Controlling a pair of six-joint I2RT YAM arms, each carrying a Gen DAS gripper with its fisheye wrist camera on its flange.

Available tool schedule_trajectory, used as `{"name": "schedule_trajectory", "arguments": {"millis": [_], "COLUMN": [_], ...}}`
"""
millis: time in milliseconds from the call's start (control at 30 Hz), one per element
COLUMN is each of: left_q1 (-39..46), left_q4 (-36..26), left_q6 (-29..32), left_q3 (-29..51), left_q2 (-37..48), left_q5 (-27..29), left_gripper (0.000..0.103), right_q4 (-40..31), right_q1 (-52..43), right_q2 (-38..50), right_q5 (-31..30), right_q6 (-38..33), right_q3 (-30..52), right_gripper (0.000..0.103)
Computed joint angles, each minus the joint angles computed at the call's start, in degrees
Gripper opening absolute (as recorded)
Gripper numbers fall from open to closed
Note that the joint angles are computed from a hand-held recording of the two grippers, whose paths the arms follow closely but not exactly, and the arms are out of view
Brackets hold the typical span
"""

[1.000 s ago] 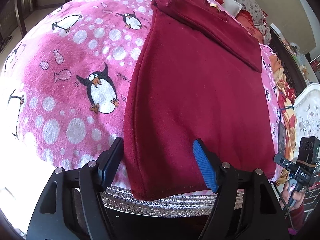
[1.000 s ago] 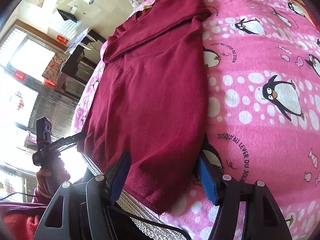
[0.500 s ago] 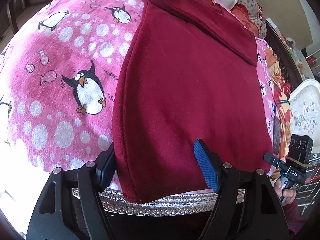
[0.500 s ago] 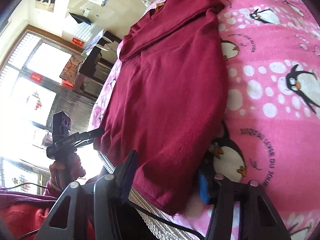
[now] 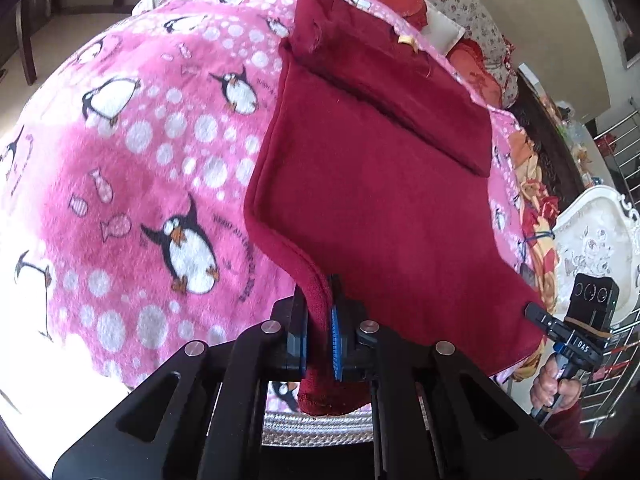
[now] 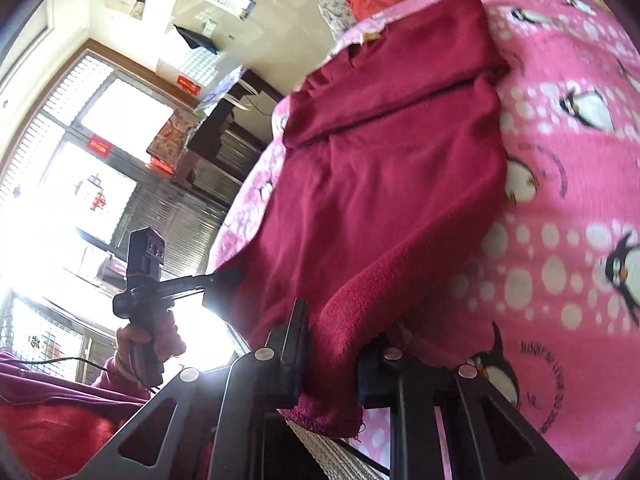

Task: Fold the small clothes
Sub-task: 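Close both tools on the sweatshirt hem, then lift the hem with both tools and fold it toward the collar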

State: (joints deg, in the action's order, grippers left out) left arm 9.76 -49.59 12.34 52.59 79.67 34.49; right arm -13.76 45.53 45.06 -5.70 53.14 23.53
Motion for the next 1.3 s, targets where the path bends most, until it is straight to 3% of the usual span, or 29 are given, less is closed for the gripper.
{"name": "schedule_trajectory", "arguments": {"millis": [333, 567, 867, 933, 1067, 1233, 1300], "left_q1": [-7.5, -11.7, -16.0, -16.1, -15.5, -14.8, -14.6], "left_q4": [9.4, 14.8, 10.9, 7.6, -3.4, -3.4, -4.5], "left_q6": [-10.4, -17.8, -21.1, -22.5, -23.7, -22.8, -23.3], "left_q3": [15.3, 32.4, 58.3, 66.2, 84.4, 87.3, 89.7], "left_q2": [9.6, 22.1, 41.2, 47.0, 58.2, 58.8, 60.2], "left_q5": [0.8, -3.2, -9.8, -9.7, -7.5, -5.1, -4.9], "left_gripper": [0.007, 0.007, 0.007, 0.007, 0.012, 0.025, 0.026], "right_q4": [3.6, 4.8, 3.7, 3.7, -3.0, -5.6, -5.4], "right_q1": [-19.4, -30.8, -39.6, -41.1, -45.3, -46.8, -47.1], "right_q2": [7.7, 23.0, 41.9, 47.1, 57.5, 55.7, 54.3], "right_q5": [-8.4, -12.9, -16.7, -17.6, -22.0, -22.1, -21.4], "right_q6": [-9.6, -16.7, -21.5, -20.0, -15.7, -19.7, -19.7], "right_q3": [9.4, 21.6, 38.9, 42.5, 52.5, 55.5, 55.0], "right_gripper": [0.017, 0.017, 0.017, 0.017, 0.018, 0.023, 0.04]}}
